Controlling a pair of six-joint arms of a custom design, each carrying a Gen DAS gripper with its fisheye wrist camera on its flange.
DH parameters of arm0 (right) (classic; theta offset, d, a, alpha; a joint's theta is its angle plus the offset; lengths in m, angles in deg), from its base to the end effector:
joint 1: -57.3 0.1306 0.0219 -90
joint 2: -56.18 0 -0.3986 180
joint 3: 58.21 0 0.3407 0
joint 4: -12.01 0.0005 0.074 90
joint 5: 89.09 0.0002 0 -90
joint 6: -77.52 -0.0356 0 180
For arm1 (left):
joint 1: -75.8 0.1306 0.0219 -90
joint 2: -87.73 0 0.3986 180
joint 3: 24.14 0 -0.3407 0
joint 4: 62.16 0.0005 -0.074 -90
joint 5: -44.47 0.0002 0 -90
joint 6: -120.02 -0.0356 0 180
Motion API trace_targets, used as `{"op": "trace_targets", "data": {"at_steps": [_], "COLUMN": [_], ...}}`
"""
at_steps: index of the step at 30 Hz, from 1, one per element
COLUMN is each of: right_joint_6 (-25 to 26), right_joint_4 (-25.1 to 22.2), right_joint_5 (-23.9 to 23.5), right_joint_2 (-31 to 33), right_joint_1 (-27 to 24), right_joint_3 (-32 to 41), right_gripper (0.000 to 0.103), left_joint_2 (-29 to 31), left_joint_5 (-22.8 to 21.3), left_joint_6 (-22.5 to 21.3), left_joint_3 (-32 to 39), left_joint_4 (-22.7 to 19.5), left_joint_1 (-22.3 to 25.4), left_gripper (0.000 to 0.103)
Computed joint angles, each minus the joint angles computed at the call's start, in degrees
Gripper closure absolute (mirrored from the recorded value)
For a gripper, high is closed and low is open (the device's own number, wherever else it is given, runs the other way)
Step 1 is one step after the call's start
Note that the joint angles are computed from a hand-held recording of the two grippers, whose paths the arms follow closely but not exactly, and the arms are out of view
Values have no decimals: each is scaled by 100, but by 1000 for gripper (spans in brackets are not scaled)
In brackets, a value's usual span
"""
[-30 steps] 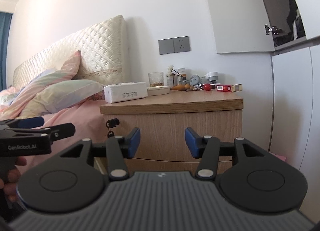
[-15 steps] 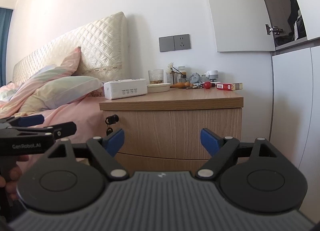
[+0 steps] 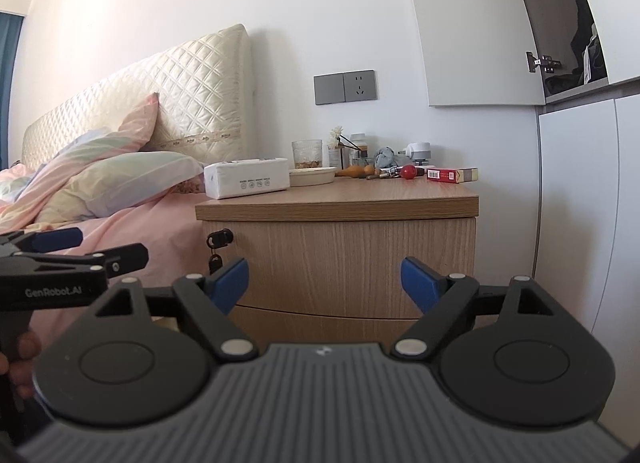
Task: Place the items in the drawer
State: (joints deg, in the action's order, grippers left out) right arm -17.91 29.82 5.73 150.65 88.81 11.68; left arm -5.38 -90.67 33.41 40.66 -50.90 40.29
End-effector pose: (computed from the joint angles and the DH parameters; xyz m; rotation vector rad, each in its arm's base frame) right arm 0.4038 0.2434 0.3732 -0.3225 1.6747 0.4116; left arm 0.3508 -0.2199 0.3817 -0.0866 1.7051 0.1883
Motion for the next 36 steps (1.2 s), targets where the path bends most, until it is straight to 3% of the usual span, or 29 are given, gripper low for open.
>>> {"op": "trace_targets", "data": {"at_steps": [4,10,36], "right_joint_6": [-9,5,17], "right_joint_4": [22,24,85], "right_joint_5": [11,-23,68], "right_joint_2": [-8,-9,-19], "right_joint_1": [-10,-18,-8], "right_joint_3": [-7,-15,-49], "right_gripper": [18,18,18], "left_joint_2": [11,-18,-57], "left_joint_5": [-56,-297,-84], "left_joint_6": [14,-42,-71], "left_joint_3": [14,-62,-102], "left_joint_4": [-25,277,217], "left_joint_1": [2,-24,-59], "left_gripper": [0,0,0]}}
